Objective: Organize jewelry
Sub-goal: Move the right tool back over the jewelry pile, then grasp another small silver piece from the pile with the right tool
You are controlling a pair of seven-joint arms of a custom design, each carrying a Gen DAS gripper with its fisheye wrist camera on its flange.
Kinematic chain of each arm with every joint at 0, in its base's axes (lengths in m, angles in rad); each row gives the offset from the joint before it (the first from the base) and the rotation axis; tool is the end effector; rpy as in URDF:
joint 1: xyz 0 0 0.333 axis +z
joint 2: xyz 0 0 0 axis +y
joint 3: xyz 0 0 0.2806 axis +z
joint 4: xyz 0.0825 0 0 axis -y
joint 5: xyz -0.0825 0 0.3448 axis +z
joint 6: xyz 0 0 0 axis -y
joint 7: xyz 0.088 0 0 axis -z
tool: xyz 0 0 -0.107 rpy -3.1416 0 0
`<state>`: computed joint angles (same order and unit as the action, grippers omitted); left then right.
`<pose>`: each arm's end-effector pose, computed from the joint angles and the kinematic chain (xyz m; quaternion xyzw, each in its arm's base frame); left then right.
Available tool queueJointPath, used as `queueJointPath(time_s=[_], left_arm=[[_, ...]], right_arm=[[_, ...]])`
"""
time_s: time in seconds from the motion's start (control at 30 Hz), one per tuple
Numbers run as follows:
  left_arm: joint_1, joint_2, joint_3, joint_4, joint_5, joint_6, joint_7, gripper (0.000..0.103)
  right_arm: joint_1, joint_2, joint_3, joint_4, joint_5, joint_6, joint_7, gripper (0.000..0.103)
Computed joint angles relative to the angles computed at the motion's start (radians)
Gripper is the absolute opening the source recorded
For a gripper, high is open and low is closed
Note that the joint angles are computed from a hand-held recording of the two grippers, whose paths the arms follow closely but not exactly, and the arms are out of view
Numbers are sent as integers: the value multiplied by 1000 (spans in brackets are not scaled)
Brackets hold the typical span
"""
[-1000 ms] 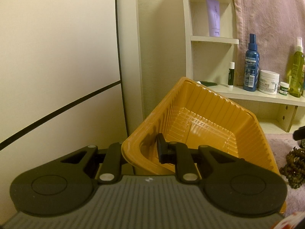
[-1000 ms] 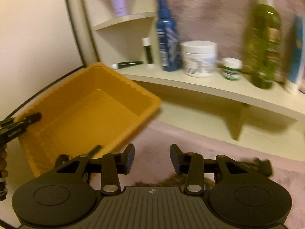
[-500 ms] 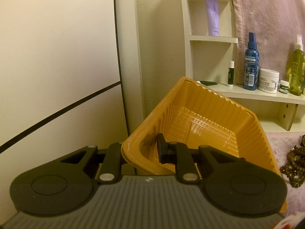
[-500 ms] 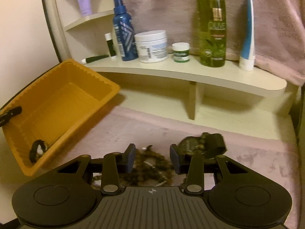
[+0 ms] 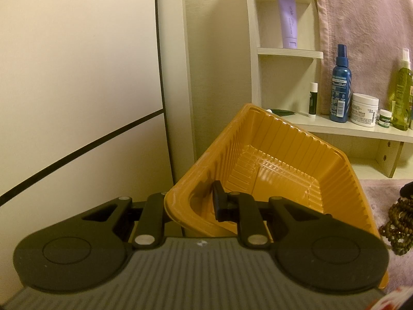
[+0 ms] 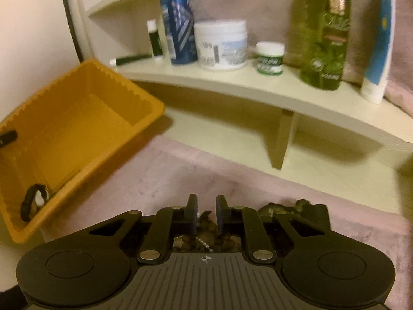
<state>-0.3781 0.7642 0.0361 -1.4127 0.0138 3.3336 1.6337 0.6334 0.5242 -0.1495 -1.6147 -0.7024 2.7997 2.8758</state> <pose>0.6725 -0.2500 0.3876 -0.4463 0.7084 -0.4304 0.3373 0.5755 0.3560 0.3797 -0.5893 0.7095 -0.2109 0.3239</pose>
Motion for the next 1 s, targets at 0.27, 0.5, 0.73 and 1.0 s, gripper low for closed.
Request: queueJointPath(time_s=[0.27, 0.5, 0.73, 1.0], left_arm=[[8, 0, -9, 4, 7, -8, -3, 17], [13, 3, -14, 10, 13, -11, -9, 17], [8, 3, -6, 11, 15, -13, -14, 17], [11, 3, -10, 13, 18, -15, -17, 17]], right_arm=[[9, 16, 13, 10, 42, -42, -37, 16], [22, -36, 34, -33, 2, -95, -17, 16], [-5, 20, 45, 48, 6, -112, -19, 16], [4, 77, 48, 130, 70, -174, -158, 16]])
